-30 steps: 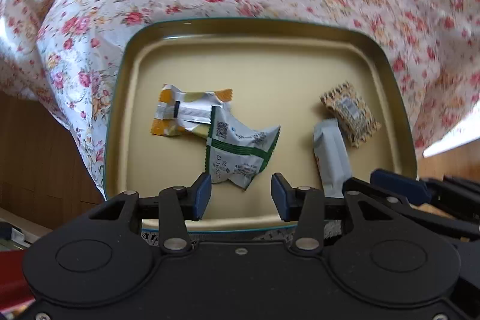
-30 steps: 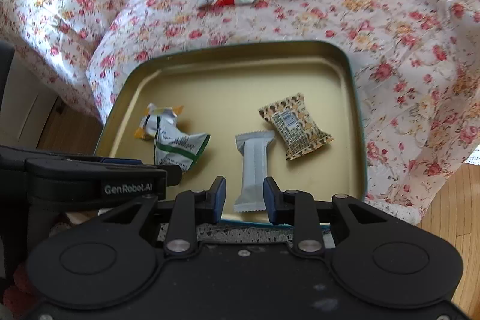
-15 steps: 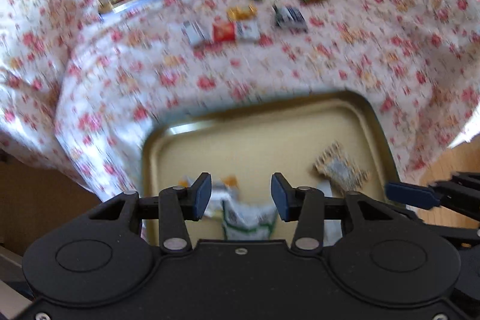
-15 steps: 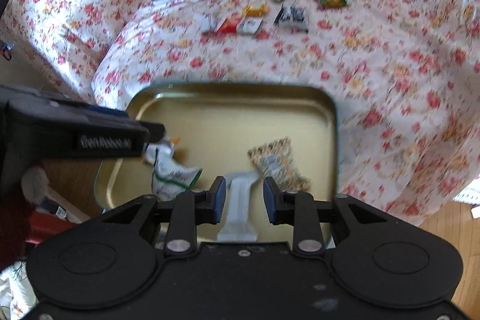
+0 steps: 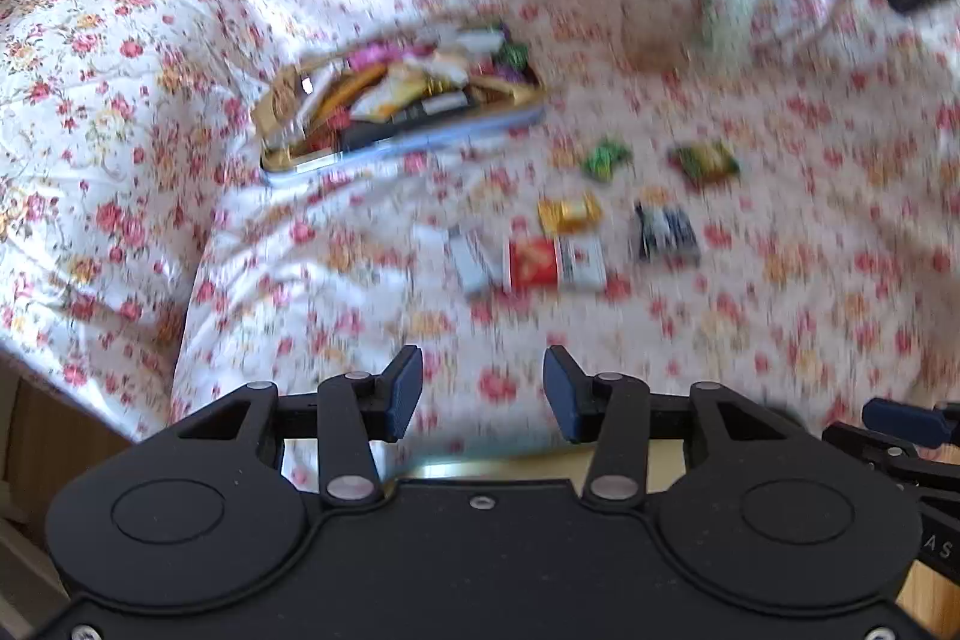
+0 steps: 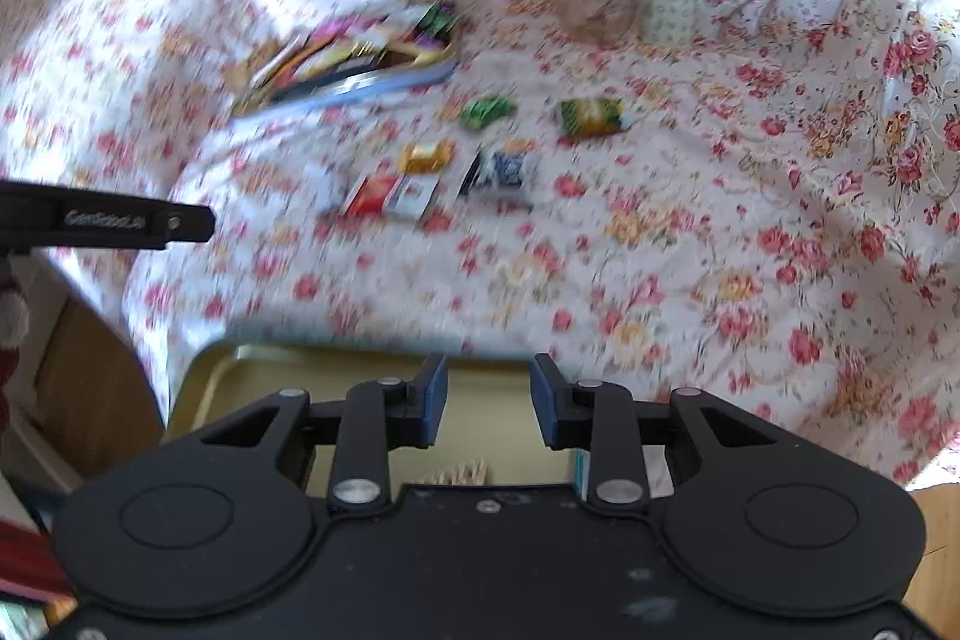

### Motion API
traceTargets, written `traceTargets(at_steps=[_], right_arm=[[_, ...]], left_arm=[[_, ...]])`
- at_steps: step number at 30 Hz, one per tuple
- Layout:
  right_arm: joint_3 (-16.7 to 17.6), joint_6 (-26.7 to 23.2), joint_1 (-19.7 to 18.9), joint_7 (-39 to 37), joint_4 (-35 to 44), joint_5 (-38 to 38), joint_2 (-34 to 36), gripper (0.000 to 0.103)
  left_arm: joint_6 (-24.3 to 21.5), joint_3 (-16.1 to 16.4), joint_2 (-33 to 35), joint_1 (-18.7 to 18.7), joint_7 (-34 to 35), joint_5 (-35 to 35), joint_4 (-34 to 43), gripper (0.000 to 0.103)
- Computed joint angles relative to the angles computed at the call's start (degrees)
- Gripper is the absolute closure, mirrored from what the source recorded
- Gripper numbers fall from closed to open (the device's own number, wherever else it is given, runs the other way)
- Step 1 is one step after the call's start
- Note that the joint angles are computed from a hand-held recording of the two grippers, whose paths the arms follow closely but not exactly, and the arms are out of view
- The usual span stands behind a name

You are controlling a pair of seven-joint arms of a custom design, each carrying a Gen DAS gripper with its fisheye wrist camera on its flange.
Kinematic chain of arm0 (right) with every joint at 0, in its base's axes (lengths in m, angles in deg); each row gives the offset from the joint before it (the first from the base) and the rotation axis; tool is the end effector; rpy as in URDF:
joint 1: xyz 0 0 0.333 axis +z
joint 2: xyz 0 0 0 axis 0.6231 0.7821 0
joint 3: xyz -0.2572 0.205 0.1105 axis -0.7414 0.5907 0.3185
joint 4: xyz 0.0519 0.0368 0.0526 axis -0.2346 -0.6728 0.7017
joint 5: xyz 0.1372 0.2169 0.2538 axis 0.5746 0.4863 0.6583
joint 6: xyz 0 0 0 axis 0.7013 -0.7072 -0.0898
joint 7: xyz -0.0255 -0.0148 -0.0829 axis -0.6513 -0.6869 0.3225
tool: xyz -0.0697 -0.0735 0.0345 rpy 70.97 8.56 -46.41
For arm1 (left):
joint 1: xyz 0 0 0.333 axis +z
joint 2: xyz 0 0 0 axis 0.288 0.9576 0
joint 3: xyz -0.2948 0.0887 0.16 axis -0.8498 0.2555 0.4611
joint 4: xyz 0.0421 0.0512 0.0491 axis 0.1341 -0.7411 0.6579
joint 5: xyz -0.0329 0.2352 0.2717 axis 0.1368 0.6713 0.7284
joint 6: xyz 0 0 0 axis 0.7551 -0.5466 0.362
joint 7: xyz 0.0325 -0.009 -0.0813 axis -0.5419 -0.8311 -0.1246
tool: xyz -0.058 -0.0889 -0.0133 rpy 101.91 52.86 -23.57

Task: Organize snacks
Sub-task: 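Move both tools back toward the remaining snacks, then lower the left tool to the HAWTHORN STRIP packet while the right tool approaches the green pea packet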

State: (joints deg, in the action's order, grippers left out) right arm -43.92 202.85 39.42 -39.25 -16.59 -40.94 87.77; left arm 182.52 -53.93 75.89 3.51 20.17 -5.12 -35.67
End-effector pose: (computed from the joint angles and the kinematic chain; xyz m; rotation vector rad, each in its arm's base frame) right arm 0.6459 0.0459 0.4823 -2.1198 1.3867 -0.1937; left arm 0.6021 -0.2018 0.5086 -2.0091 1.6087 -0.4193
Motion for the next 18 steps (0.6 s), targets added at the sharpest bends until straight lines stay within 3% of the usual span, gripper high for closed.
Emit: traceTargets(at_steps=[8, 14, 18], right_arm=[[2.0, 4.4, -1.1, 2.6, 7.4, 3.9, 7.0, 0.070], [4.8, 8.4, -2.3, 1.5, 10.1, 6.0, 10.9, 0.070], [6.2, 10.5, -2.4, 0.8, 12.1, 6.3, 13.8, 0.069]], left_arm=[[6.9, 3.0, 3.9, 0.3, -6.1, 5.2, 2.2, 0.050], [8.7, 5.9, 7.7, -1.1, -9.7, 13.1, 4.5, 0.050], [11.0, 5.7, 10.2, 0.3, -8.1, 10.6, 5.4, 0.049]])
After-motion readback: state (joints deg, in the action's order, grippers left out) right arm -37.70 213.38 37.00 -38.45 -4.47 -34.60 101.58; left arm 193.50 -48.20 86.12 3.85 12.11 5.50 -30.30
